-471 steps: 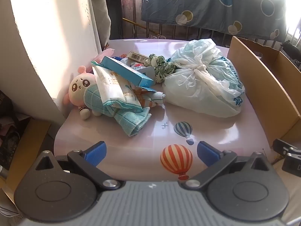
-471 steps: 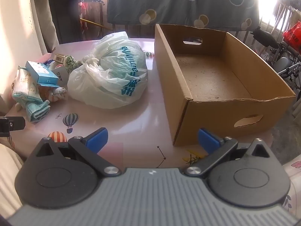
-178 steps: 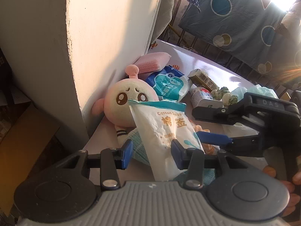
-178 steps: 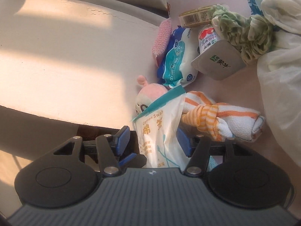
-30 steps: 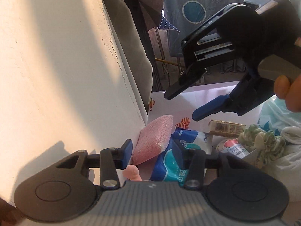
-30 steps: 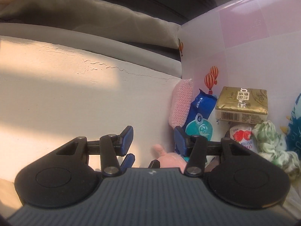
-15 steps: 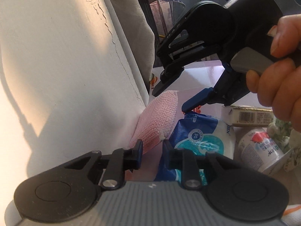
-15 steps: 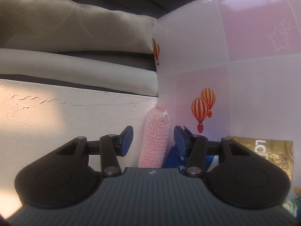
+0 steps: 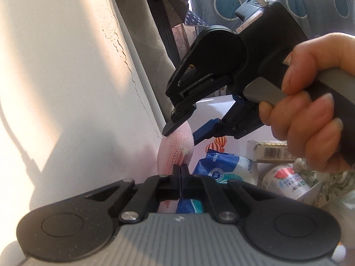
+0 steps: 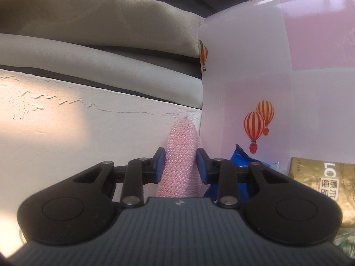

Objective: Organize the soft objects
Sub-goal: 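Return the right tool to the pile and grasp the pink knitted pad, then carry the pink pad with the right tool into the cardboard box and release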

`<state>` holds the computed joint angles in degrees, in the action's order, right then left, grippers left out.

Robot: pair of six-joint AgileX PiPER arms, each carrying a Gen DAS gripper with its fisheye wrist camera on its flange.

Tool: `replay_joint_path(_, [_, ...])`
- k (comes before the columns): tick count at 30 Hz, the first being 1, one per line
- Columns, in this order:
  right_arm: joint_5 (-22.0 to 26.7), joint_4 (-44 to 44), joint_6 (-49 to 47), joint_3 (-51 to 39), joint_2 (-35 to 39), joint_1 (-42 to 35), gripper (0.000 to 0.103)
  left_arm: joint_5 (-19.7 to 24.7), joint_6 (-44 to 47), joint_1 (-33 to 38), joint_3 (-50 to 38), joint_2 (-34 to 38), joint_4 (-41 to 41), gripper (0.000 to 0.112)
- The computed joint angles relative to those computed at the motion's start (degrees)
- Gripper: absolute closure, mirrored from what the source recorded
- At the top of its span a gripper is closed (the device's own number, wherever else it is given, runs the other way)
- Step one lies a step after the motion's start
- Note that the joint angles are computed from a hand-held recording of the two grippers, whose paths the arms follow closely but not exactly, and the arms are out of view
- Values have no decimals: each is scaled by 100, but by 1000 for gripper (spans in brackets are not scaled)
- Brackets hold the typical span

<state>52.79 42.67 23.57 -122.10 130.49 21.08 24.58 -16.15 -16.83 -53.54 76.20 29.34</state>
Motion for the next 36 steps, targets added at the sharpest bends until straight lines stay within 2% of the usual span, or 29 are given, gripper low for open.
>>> replay_joint_path(6, [-481, 453, -732, 1709, -1308, -58, 75, 645, 981, -191, -18, -851, -1332, 111])
replay_joint_path(9, [-510, 472, -984, 2465, -1900, -88, 75, 1064, 1556, -248, 3, -1220, -2115, 109])
replay_joint_path(11, [-458, 309, -1067, 2797, -2178, -106, 75, 1418, 2124, -172, 6, -1363, -2759, 98])
replay_joint_path(15, [-407, 29, -1199, 3399, -2604, -208, 75, 1838, 2581, -17, 169, -1681, -3316, 85])
replay_joint_path(17, [-407, 66, -1338, 3610, -2728, -300, 75, 1886, 2913, 268, 243, -1708, -3621, 76])
replay_joint_path(19, [-407, 54, -1465, 3756, -2805, -370, 75, 1993, 3359, 692, 239, -1635, -4115, 74])
replay_joint_path(24, [-532, 706, -2148, 4234, -3005, -592, 75, 2627, 4200, 1897, -103, -1108, -5397, 73])
replay_joint_path(31, [-543, 1564, -2790, 5053, -3833, -953, 75, 2852, 4030, 1909, -410, -1129, -5493, 69])
replay_joint_path(34, [-274, 1575, -2896, 5463, -4642, -1359, 75, 2788, 3648, 1501, -449, -1277, -5309, 63])
replay_joint_path(36, [117, 1443, -2926, 5716, -5320, -1918, 76, 2781, 3352, 1198, -483, -1384, -5137, 56])
